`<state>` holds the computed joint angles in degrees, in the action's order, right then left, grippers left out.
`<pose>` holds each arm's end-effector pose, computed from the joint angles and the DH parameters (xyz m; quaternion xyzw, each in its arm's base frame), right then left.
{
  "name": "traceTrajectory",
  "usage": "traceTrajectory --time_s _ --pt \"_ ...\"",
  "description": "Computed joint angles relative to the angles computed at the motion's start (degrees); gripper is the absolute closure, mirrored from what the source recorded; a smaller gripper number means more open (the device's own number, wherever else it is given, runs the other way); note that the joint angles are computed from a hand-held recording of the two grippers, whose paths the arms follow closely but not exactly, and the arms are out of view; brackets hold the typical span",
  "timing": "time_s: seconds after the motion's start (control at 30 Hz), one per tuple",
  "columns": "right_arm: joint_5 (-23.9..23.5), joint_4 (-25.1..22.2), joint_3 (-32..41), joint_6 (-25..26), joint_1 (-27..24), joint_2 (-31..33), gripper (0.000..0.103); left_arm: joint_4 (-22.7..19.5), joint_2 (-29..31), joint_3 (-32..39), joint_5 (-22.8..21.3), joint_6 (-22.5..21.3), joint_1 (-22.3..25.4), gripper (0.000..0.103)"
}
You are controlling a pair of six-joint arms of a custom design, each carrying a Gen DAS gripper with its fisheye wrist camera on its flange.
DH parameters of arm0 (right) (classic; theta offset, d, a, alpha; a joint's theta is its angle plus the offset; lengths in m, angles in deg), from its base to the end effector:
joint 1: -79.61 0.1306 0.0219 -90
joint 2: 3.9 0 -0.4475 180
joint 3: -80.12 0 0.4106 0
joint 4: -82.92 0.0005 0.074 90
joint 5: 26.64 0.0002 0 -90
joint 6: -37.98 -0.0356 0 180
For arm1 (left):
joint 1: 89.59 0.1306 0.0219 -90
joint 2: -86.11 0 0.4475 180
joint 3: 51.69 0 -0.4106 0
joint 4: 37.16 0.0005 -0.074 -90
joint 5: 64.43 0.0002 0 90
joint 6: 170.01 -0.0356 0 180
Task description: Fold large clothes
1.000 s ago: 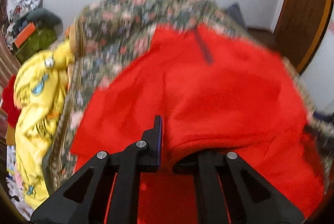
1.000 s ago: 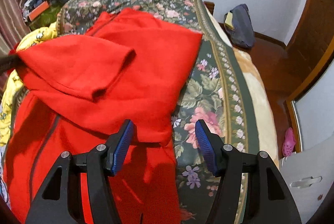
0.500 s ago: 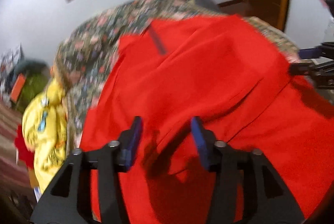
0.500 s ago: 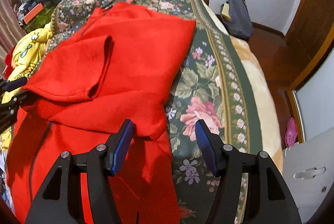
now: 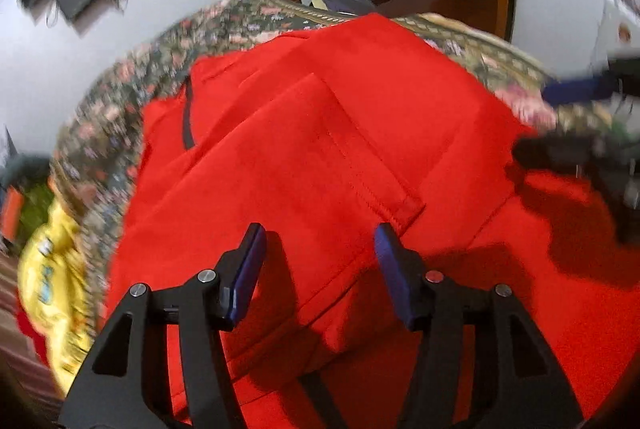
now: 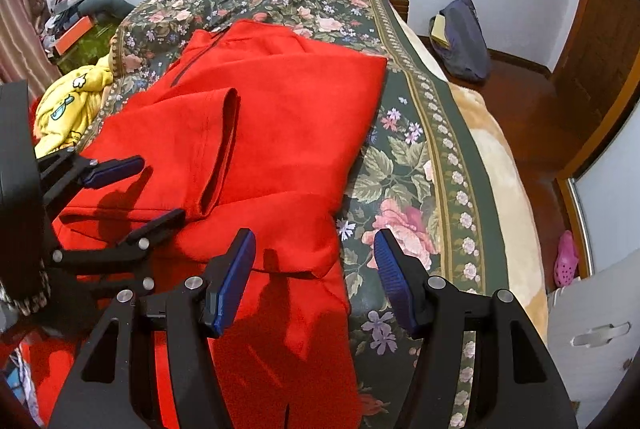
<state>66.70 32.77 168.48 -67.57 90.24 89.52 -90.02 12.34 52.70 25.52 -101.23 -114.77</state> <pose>0.5115 0.0934 0.4510 0.0496 0.9526 0.0406 0.2974 0.5614 -0.2644 0.4575 0.3753 0.8759 -0.0101 0.3030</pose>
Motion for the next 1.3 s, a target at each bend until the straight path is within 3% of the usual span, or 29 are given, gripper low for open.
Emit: traceTrajectory --time_s 0.13,0.3,0.37,0.5,0.57,0.63,0.83,1.0,1.3 --pt "-0.21 -0.61 0.05 -0.21 -0.06 0.32 0.045 -5.32 2.32 4.13 6.27 5.31 1.43 0.047" --pt "0.10 -0.68 -0.07 -0.31 0.19 0.03 0.045 -9.57 2.37 5.67 12.43 4.62 1.85 0.047" --pt "0.30 -0.61 -0.20 -0.08 0.29 -0.12 0.045 -8.49 1.20 3.97 11.58 2.44 1.10 0.047" --pt "0.83 -0.94 -0.15 -0.16 0.41 0.01 0.045 -4.00 0.27 1.28 5.26 0.49 -0.77 0.049" --pt "0.71 -1.16 -0.21 -0.47 0.35 -0.03 0.045 -3.54 0.45 1.51 4.90 2.19 -0.86 0.062" --pt "0.66 -1.36 -0.27 -0.48 0.33 -0.17 0.045 -4.11 0.64 2.38 6.44 3.72 -0.43 0.093" --pt "1.80 -2.23 0.17 0.48 0.36 -0.39 0.045 -1.14 -1.22 3.42 8.29 8.84 2.64 0.096" --pt "3.29 -2.18 1.80 1.29 0.61 0.11 0.045 1.35 -2.34 7.74 10.03 14.54 8.46 0.096" --pt "3.27 -2.55 7.52 2.83 1.51 4.11 0.045 5.92 -3.80 10.35 7.17 18.99 18.79 0.097"
